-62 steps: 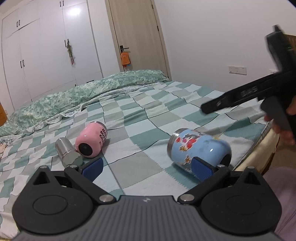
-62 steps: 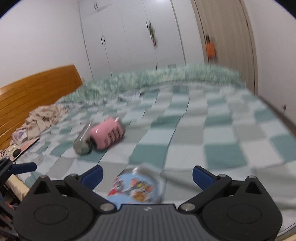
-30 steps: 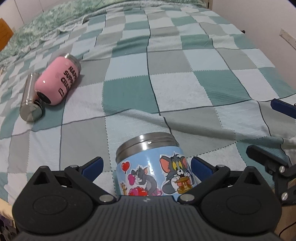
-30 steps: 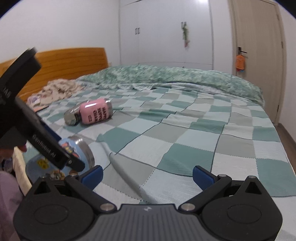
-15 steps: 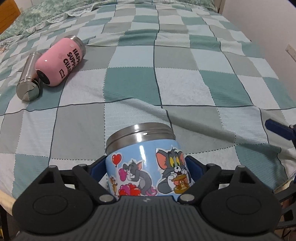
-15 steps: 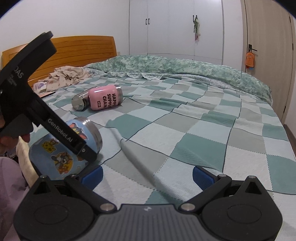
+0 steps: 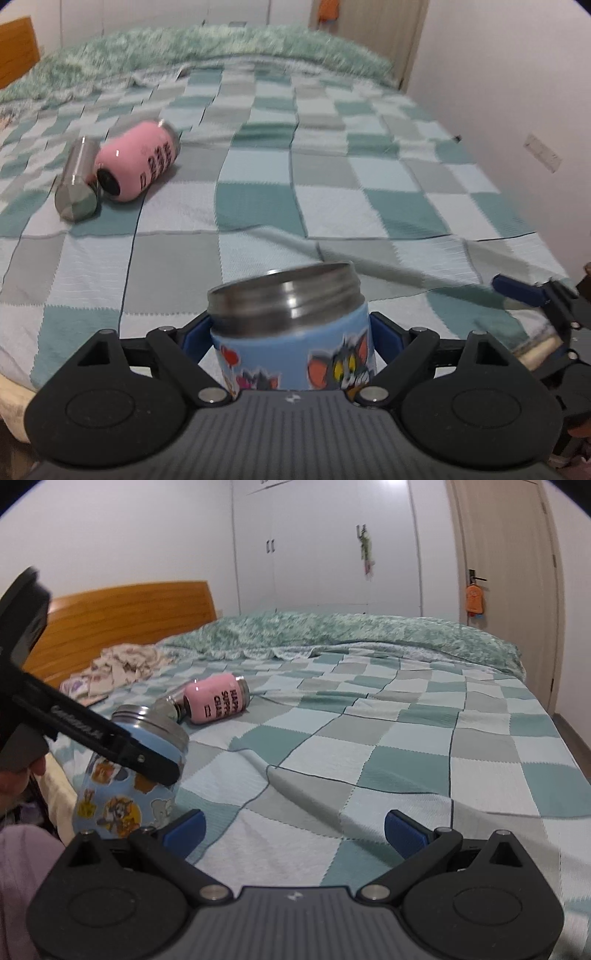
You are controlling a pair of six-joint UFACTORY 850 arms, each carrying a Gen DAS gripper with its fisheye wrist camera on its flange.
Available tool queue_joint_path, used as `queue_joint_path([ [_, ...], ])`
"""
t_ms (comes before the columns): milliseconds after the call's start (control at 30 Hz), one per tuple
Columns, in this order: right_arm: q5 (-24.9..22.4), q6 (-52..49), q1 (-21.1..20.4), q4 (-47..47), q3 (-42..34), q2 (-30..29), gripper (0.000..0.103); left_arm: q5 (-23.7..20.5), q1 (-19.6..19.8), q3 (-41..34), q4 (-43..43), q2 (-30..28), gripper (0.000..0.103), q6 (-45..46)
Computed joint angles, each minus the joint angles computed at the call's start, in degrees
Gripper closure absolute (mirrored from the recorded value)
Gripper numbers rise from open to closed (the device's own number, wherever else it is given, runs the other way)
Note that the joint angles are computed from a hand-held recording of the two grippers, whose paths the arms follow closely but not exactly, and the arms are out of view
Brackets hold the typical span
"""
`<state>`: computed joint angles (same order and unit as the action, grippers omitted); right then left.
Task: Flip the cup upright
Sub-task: 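Rotate the blue cup upright with the left tool, rim facing up, then set the upright blue cup on the bed and open the left tool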
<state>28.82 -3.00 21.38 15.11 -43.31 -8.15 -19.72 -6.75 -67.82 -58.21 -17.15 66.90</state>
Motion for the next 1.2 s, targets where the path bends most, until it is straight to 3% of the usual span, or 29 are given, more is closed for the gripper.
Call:
queue_joint_path([
  [200,5.2,-2.4,2.1,6.3,2.7,1.1,0.000,-3.2,1.3,3.5,-22.2,3.4,0.017,24.3],
  [333,8.3,-3.6,2.6,9.4,2.8,0.4,0.000,-2.6,-0.4,3.5,-41.1,3.4,0.017,43.8],
  [533,10.9,-3.3,2.2,10.6,1.6,-1.6,0.000,-0.3,-4.2,-0.1,-57.6,-0.7,0.017,60.0],
  [700,12.4,-2.6,1.3,10.2,0.5,-3.7,0.000,-2.2,-5.3,-1.5,-66.8,-4.5,0.017,69.8],
  [867,12.6,-1.7,0.4,9.9,-0.8,-5.8,0.000,-0.6,-5.6,-3.9,-63.0,-8.9,0.018,65.9],
  [933,12.5,-1.5,0.2,9.8,-1.2,-6.5,0.000,-4.2,-5.1,-2.9,-67.9,-9.5,0.018,72.1],
  [1133,12.4,-2.2,0.7,10.6,-1.7,-7.1,0.000,-5.9,-5.0,-1.8,-71.0,-9.3,0.017,76.4],
  [1200,12.3,-3.2,1.1,11.5,-1.9,-7.0,0.000,-7.5,-4.6,-1.1,-71.4,-9.0,0.006,76.9],
])
